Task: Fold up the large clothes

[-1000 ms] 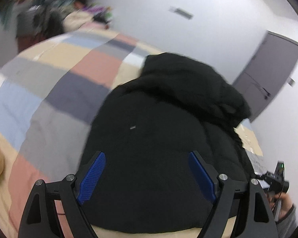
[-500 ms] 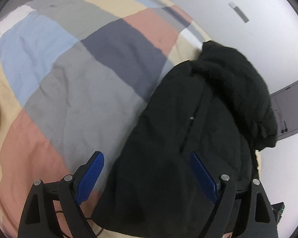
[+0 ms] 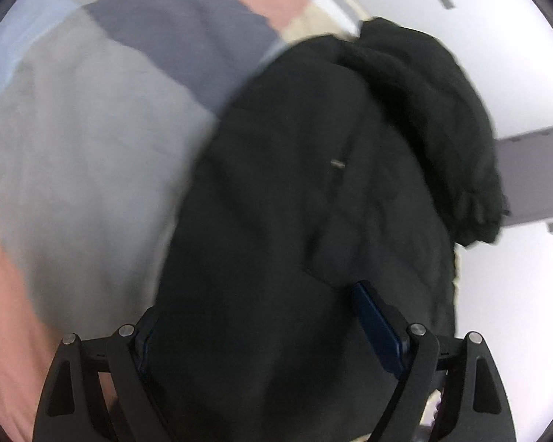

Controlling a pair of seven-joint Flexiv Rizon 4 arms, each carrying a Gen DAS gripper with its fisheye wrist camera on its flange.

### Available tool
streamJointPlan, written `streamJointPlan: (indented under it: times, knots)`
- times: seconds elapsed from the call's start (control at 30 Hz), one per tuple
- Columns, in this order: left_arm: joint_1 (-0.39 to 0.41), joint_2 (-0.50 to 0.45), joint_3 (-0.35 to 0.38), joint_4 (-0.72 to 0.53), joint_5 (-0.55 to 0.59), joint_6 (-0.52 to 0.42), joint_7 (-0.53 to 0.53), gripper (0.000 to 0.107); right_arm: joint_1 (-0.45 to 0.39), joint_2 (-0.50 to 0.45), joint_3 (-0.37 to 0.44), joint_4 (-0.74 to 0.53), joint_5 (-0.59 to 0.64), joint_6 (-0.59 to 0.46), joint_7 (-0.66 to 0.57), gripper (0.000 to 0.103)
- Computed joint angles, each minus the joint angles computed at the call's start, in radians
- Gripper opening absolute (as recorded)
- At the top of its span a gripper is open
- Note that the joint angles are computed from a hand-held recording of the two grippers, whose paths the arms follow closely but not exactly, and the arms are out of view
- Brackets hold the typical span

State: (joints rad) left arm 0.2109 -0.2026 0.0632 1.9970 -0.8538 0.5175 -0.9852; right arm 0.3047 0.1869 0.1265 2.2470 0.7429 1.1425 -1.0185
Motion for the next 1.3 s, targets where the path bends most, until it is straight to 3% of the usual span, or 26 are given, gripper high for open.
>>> streamJointPlan:
  times: [0.1,0.13,0.17,0.2,0.23,0.27,0.3,0.33,0.4,0.47,0.83,1.03,1.3]
  knots:
    - [0.002,0.031,-0.005,0.026,-0.062,-0.027,0.068,0.086,0.024,0.023,0.016,-0.007,0.013,0.06,-0.079,0.08]
    - [0.002,0.037,-0.004,0.028,-0.074,-0.042,0.085,0.083,0.019,0.026,0.033,0.002,-0.031,0.078,-0.051,0.067]
    - [-0.001,0.048,-0.002,0.032,-0.076,-0.052,0.102,0.074,0.012,0.027,0.045,0.014,-0.077,0.084,-0.011,0.048]
    - [-0.006,0.049,0.0,0.03,-0.069,-0.047,0.104,0.062,-0.006,0.027,0.064,0.032,-0.142,0.089,0.061,0.039]
    - [-0.011,0.056,0.005,0.031,-0.046,-0.042,0.103,0.056,-0.011,0.027,0.068,0.046,-0.172,0.101,0.103,0.024]
    - [-0.014,0.061,0.007,0.033,-0.038,-0.043,0.101,0.041,-0.013,0.035,0.068,0.061,-0.186,0.121,0.137,0.014]
    - [-0.014,0.064,0.01,0.035,-0.038,-0.054,0.107,0.027,-0.009,0.044,0.061,0.073,-0.188,0.14,0.15,0.013]
    - [-0.008,0.069,0.014,0.029,-0.04,-0.075,0.111,0.021,-0.003,0.056,0.051,0.081,-0.19,0.155,0.153,0.009]
    - [-0.002,0.081,0.023,0.029,-0.059,-0.098,0.103,0.007,0.014,0.083,0.028,0.09,-0.188,0.171,0.141,0.008]
    - [0.009,0.111,0.037,0.029,-0.077,-0.131,0.11,0.004,0.023,0.12,0.025,0.094,-0.212,0.182,0.154,0.006]
    - [0.072,0.338,0.17,0.032,-0.078,-0.384,0.14,0.003,0.011,0.365,0.099,0.143,-0.435,0.173,0.367,0.005]
    - [0.119,0.465,0.266,0.039,-0.037,-0.544,0.15,0.003,0.032,0.596,0.148,0.209,-0.51,0.104,0.482,0.005]
    - [0.187,0.572,0.389,-0.002,0.025,-0.734,0.202,0.003,0.075,0.848,0.206,0.197,-0.584,-0.098,0.585,0.006]
